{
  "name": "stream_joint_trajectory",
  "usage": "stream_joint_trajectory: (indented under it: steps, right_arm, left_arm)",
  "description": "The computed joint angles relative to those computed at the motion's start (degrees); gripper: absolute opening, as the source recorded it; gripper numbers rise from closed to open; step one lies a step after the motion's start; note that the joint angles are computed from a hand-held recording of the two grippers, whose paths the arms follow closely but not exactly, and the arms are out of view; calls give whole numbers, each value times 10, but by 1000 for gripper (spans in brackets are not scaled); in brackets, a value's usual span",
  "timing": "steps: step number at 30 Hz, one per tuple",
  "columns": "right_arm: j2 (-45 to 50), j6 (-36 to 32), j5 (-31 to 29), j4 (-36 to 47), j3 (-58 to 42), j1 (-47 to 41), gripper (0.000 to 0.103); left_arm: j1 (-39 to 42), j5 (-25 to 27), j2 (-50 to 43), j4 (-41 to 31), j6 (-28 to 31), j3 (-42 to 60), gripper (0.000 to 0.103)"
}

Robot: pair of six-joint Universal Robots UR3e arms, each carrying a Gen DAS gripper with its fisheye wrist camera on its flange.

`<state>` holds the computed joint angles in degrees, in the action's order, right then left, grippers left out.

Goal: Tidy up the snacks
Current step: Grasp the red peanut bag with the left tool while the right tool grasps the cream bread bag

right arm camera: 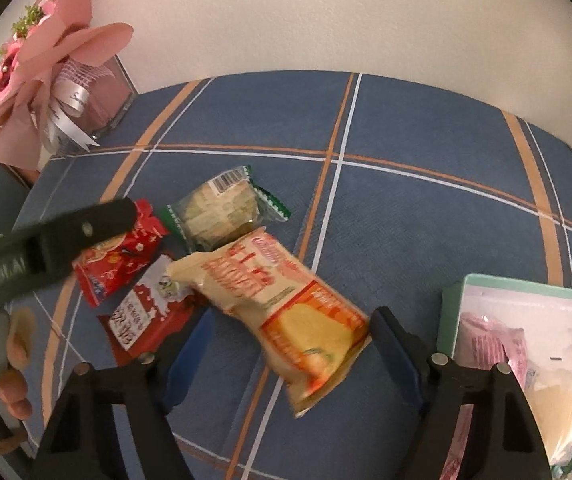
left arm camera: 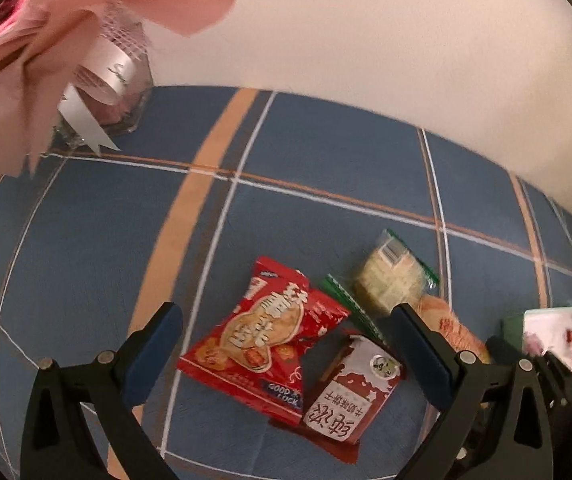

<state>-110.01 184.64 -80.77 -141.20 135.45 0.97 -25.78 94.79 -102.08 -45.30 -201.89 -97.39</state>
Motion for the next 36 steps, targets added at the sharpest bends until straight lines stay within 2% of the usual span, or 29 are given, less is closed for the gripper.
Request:
stream_joint_trajectory:
  steps: [2,4,5,7,8,14,16,17,19,24,30,32,36]
  right_arm:
    - [-8,-2,6,-2,9,-10,78]
    - [-16,-6,11,-2,16,-19,75]
    - [-20,-7,13,-2,18,-23,74]
    - [-44,-18,23,14,26,-41,72]
    - [-49,-21,27,16,30,-46,71]
    - [-74,-27,34,26,41,-57,67]
    - [-77,-25,32,27,42,-56,61]
    - [-80,-23,31,28,43,-56,57]
    - [-93,-27,38,44,43,-66,57]
    - [-127,-32,45,81,45,-75,54]
    - [-228,-53,73,223,25,-118,51]
    - [-262,-57,78,276,10,-129,43]
    - [-351,-91,98,426,-37,-178,39]
  left_arm:
    - [0,-6,-6,0,-4,-3,96]
    - [2,-14,-10,2,-8,-10,81]
    - [2,-14,-11,0,-11,-12,78]
    - [4,-14,-10,-3,-19,-17,60]
    - [8,-19,-7,-2,-23,-24,56]
    - [16,-29,17,31,-45,-68,50]
    - [15,-28,27,38,-59,-82,48]
    - [15,-28,33,39,-66,-88,47]
    - [14,-27,43,35,-78,-94,44]
    - [16,-33,81,18,-113,-118,43]
    - [-10,-26,129,-40,-158,-103,43]
    - [-23,-26,150,-56,-175,-103,43]
    - [-48,-25,176,-77,-206,-95,43]
